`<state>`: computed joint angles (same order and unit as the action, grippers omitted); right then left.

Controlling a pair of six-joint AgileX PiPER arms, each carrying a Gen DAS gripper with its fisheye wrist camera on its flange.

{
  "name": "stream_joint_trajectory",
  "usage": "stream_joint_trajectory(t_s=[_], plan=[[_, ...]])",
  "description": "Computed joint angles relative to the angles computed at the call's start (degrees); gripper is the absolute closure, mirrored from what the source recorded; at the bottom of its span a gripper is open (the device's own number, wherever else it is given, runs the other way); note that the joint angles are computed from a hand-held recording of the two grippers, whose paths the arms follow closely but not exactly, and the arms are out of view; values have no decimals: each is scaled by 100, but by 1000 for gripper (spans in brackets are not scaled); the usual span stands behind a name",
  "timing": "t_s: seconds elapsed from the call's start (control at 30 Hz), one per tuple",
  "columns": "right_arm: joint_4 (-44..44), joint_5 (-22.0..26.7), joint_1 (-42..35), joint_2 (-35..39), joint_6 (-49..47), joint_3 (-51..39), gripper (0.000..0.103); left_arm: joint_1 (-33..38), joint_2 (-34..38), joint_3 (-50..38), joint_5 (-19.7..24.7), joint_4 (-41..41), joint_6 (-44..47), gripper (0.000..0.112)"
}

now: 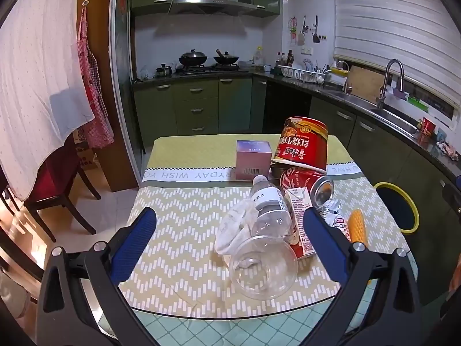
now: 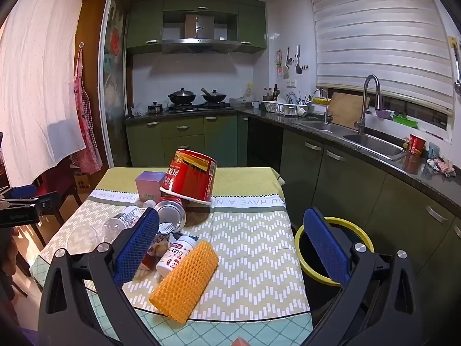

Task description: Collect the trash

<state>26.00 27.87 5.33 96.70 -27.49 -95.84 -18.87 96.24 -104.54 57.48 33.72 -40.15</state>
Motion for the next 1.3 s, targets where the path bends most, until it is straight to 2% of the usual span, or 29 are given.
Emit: stream_joint_trajectory(t_s=[0.13,0.43,0.93,1.3], plan=[[-23,46,10,34,29,-38,4,-61,40,-49,63,99,-34,15],[-13,49,7,53,38,-54,4,112,-28,136,-124,-45,24,15],[-17,73,16,66,55,-58,4,-34,68,85,-44,109,-95,15],[43,-107,67,132,-12,55,4,-74,83,89,-7,129,-92,15]])
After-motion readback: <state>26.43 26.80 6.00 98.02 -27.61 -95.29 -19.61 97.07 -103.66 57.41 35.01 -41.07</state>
